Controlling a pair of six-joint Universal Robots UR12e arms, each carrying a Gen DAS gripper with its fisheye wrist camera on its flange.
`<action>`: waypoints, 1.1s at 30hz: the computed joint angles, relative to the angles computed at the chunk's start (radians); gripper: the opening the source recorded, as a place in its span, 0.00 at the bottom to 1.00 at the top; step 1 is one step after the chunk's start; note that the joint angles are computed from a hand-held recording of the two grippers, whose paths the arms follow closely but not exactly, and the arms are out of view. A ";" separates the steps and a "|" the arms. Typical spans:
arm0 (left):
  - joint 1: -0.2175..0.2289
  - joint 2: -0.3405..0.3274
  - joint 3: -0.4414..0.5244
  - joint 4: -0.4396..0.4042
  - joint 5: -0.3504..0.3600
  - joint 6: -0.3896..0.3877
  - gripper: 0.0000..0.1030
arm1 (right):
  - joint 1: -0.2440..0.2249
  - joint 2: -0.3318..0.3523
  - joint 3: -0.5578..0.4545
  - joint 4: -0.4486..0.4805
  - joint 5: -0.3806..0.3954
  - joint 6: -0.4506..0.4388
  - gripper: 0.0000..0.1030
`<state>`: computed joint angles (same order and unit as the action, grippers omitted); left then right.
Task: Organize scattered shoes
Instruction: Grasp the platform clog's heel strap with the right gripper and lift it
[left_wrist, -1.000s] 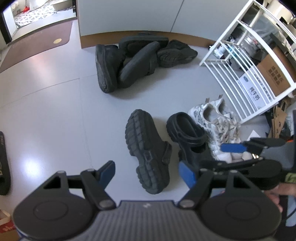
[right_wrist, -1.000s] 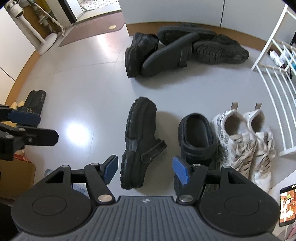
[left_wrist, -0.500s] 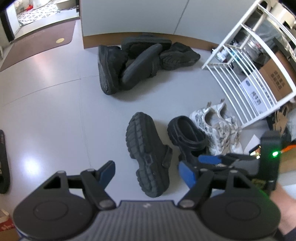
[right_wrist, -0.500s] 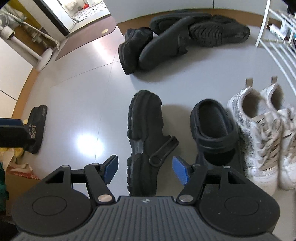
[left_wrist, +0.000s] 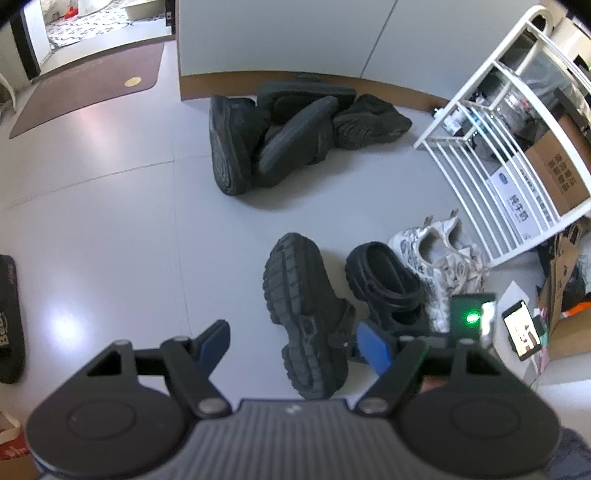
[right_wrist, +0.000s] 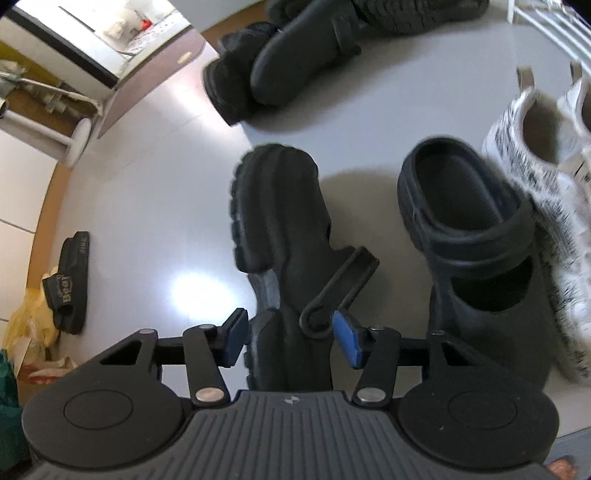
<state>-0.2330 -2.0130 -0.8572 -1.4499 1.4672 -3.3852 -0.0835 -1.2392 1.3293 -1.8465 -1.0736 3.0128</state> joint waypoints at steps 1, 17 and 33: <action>0.000 0.002 -0.003 0.001 -0.001 0.000 0.76 | 0.003 0.001 0.008 -0.012 -0.010 0.013 0.50; -0.004 0.002 -0.005 -0.005 -0.008 0.006 0.76 | -0.021 0.016 0.074 -0.137 0.110 0.191 0.47; 0.001 0.009 -0.007 0.021 -0.016 -0.009 0.76 | 0.044 -0.008 0.041 -0.178 -0.029 0.048 0.24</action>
